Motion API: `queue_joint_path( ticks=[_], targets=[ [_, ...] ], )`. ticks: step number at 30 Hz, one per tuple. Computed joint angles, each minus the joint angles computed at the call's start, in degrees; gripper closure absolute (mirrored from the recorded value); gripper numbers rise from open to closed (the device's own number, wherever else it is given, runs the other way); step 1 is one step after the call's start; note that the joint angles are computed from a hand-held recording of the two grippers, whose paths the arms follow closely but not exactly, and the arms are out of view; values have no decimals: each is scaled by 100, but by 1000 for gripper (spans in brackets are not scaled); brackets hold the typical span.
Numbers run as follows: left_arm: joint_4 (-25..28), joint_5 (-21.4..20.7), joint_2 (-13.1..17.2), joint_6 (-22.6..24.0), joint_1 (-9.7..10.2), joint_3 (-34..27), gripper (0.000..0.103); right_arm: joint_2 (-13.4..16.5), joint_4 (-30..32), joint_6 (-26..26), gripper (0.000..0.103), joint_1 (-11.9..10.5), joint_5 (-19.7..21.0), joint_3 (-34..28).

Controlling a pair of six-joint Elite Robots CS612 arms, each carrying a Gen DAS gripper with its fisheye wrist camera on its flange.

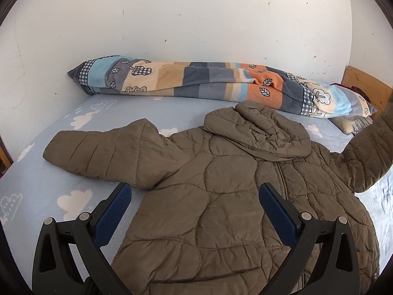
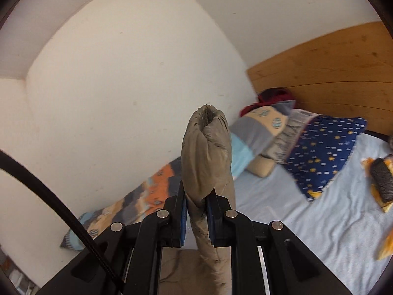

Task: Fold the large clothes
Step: 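Grasp the sleeve cuff with the right tool and lift it, then fold the held sleeve across the jacket body and release it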

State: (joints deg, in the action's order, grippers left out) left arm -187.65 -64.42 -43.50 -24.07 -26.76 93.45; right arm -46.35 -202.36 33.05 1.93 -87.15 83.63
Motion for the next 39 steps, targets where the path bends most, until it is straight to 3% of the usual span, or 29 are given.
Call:
queue_joint_path(
  ticks=[7,14,21,25,33,37,39],
  targets=[
    [-51,22,-95,-157,63,127,0,267,475,-642,88,473,799,-671],
    [66,12,-171,-413,152,213,0,846,1564,-1482,88,1018,1313,-1627],
    [349,173,-222,-818,215,253,0,1665,2995,-2271,88,1460,1472,-2655],
    [492,121,-229,-921,251,233,0,2093,3781,-2758,89,1639,1230,-3142],
    [508,162,-207,-988,265,207,0,2498,4470,-3382,87,1778,1243,-3542],
    [558,132,-204,-1055,278,192,0,2513,5289,-3575,51,1781,1697,-3668],
    [546,104,-202,-1074,296,185,0,2417,5285,-3656,49,1772,1877,-3520]
  ],
)
